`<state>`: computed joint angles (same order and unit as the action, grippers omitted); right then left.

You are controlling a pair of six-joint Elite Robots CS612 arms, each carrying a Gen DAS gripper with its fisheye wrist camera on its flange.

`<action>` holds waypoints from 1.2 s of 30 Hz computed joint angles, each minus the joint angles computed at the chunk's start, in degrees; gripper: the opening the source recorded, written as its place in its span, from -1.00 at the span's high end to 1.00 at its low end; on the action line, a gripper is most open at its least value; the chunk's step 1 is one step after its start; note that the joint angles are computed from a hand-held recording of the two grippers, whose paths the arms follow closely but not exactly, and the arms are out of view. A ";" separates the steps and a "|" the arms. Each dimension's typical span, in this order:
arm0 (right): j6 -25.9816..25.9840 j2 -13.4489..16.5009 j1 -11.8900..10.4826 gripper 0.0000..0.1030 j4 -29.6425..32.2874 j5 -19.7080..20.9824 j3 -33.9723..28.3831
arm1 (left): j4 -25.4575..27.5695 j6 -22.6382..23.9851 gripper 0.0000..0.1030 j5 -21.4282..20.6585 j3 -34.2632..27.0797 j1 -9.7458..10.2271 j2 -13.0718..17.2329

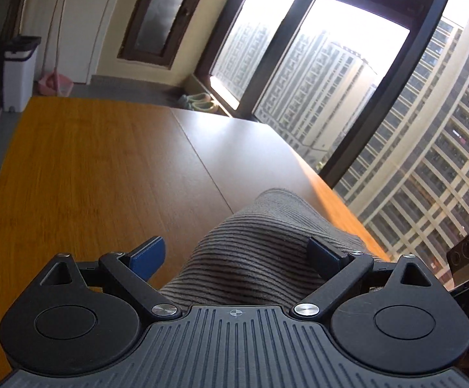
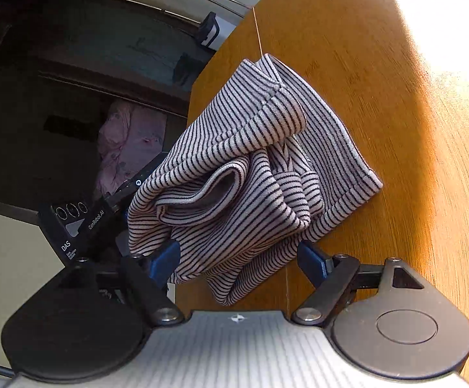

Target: Fold clothes

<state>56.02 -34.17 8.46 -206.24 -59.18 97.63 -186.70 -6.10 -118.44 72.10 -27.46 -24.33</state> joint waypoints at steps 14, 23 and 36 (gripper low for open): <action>-22.22 0.84 2.97 -0.54 10.70 -25.19 -9.76 | 0.53 4.04 -0.90 -7.02 5.05 -0.33 -1.52; -30.02 -0.80 3.60 -0.54 3.28 -35.90 -7.89 | -1.13 9.09 -0.91 -15.09 6.75 -0.82 -2.26; -55.80 2.45 8.19 0.79 2.32 -36.57 -12.57 | -7.52 -1.73 -0.94 -9.94 8.46 1.39 -2.61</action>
<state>0.22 -31.73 16.65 -203.93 -95.75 85.06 -194.23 -7.83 -128.38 80.56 -26.07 -26.93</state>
